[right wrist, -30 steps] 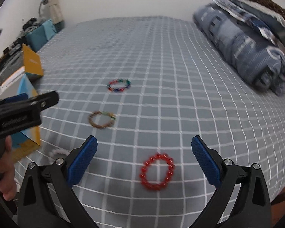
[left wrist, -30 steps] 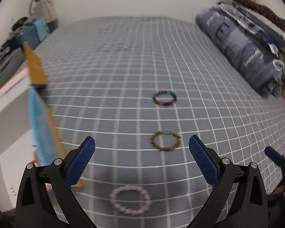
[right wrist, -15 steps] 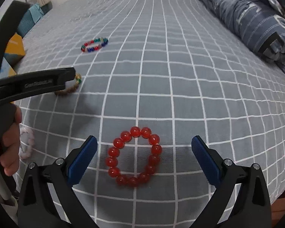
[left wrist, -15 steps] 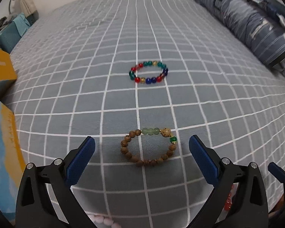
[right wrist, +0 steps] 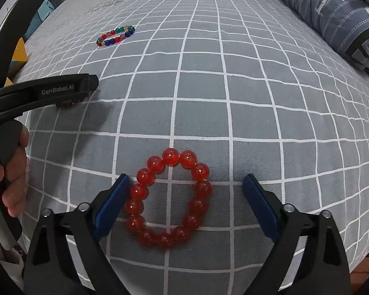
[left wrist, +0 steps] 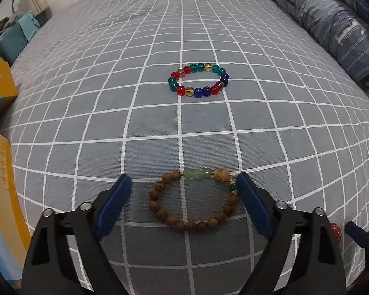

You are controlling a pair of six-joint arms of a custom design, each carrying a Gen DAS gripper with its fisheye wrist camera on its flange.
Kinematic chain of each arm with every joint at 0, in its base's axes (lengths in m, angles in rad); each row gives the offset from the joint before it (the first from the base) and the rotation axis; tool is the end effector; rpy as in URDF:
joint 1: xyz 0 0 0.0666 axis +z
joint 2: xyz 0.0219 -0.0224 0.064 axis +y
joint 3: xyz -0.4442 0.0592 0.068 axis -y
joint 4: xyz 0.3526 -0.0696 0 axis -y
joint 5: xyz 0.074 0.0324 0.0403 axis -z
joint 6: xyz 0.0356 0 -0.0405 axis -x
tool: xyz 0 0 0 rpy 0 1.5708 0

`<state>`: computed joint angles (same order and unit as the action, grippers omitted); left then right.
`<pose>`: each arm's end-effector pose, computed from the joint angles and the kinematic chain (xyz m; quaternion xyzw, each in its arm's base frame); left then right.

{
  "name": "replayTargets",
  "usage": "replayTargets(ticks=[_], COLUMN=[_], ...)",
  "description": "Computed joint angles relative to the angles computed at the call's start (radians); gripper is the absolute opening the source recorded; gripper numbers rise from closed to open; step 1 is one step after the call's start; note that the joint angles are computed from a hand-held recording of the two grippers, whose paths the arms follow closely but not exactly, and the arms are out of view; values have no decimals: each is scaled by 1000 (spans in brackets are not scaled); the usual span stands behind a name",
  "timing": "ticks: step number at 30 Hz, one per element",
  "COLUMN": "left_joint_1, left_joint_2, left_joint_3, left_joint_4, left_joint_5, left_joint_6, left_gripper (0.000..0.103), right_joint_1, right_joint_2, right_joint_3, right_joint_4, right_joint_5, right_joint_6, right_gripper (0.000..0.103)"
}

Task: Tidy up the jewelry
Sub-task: 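Grasp wooden bead bracelet with left tool while right tool grasps red bead bracelet, then carry wooden bracelet in left tool while right tool carries red bead bracelet to box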

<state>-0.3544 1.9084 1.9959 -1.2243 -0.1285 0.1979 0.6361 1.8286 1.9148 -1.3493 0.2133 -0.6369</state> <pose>0.5925 -0.2148 0.4588 0.0624 0.9726 0.0017 0.2238 0.4753 0.3411 0.4694 0.0167 0.9826 0.0060 0.1851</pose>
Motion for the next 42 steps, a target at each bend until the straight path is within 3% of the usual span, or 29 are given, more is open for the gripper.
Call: replayTargets(ticks=[5,11,13,17,18,42], left_joint_1=[-1,-2,2,4,2,13], left_joint_2=[1,-17,-21,-26,-29,-93], left_joint_3=[13,-2,1,1,-1,-34], left_joint_4=[-17,-33,-39,-37,-34,-11], left_joint_5=[15,25,40,39,37,48], left_joint_6=[2,17,24,19,18,24], left_gripper=[48,8,7,7,7,7], right_joint_1=[-2,-5,-8,-9,-6,25], right_joint_2=[8,12,9,-4,-5,-40], right_joint_3=[13,31,31,21,22,50], right_joint_4=[-12,-41,-43,-27,-24,-13], right_joint_5=[-17,-26,-30,-33,-29,82], right_joint_6=[4,-1,-10,-18,-14,-40], right_gripper=[70,46,29,23,12,13])
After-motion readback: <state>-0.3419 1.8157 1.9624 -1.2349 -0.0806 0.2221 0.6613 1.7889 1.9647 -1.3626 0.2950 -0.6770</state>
